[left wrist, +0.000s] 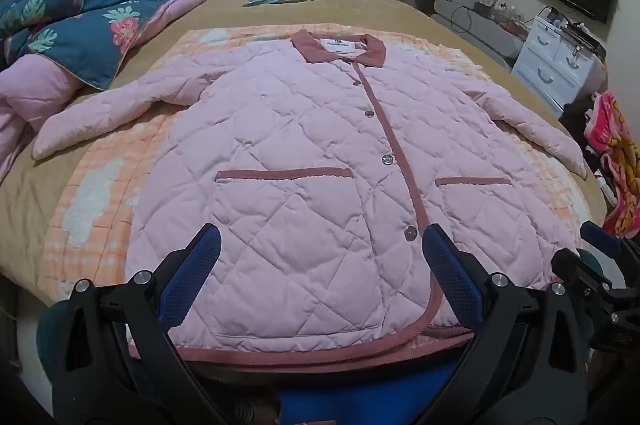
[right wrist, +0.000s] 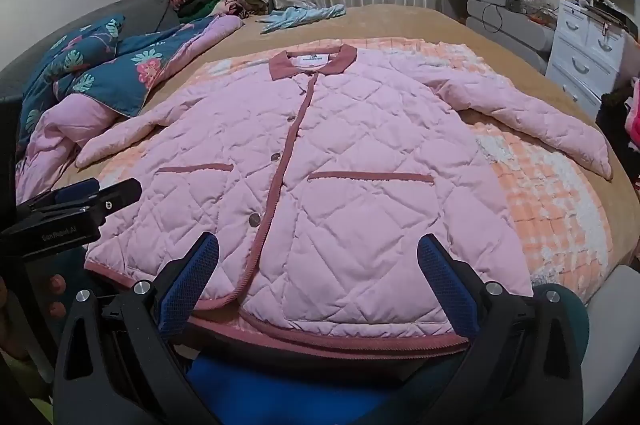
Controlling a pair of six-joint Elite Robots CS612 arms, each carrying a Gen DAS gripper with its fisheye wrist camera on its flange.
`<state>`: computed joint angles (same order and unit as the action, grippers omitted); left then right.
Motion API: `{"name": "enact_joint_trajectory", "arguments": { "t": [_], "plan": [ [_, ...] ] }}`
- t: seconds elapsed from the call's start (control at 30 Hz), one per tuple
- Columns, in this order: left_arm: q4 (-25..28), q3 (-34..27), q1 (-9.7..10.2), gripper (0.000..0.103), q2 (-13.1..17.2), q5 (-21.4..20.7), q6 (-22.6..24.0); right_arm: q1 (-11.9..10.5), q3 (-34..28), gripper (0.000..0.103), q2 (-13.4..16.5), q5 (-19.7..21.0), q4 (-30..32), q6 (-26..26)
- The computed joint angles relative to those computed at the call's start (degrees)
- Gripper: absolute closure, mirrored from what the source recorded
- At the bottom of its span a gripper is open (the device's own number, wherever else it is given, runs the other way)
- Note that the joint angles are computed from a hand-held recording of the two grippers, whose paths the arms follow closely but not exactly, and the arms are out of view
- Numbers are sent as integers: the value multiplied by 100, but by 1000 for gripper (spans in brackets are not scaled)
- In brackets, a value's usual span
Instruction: Fold large clothes
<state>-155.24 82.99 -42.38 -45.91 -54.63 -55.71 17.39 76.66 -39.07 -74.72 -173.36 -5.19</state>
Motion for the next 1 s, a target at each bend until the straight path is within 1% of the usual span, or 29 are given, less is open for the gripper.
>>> {"name": "enact_joint_trajectory", "arguments": {
  "t": [0.17,0.2,0.47,0.6,0.8,1.0],
  "plan": [
    [-27,13,13,8,-9,-59,-20,20,-23,4,45,-92,-89,55],
    [-29,16,17,8,-12,-68,-26,8,9,4,-8,34,-99,40],
    [-28,10,0,8,-1,4,13,22,35,4,-59,-3,-32,-57],
    [-44,14,-4,8,-21,-4,52,23,19,4,-32,-1,-37,-63],
    [33,-133,-25,8,47,22,56,32,18,4,-21,8,-59,-74],
    [11,-124,-25,8,45,17,59,32,19,4,-23,56,-48,-43]
  ]
}}
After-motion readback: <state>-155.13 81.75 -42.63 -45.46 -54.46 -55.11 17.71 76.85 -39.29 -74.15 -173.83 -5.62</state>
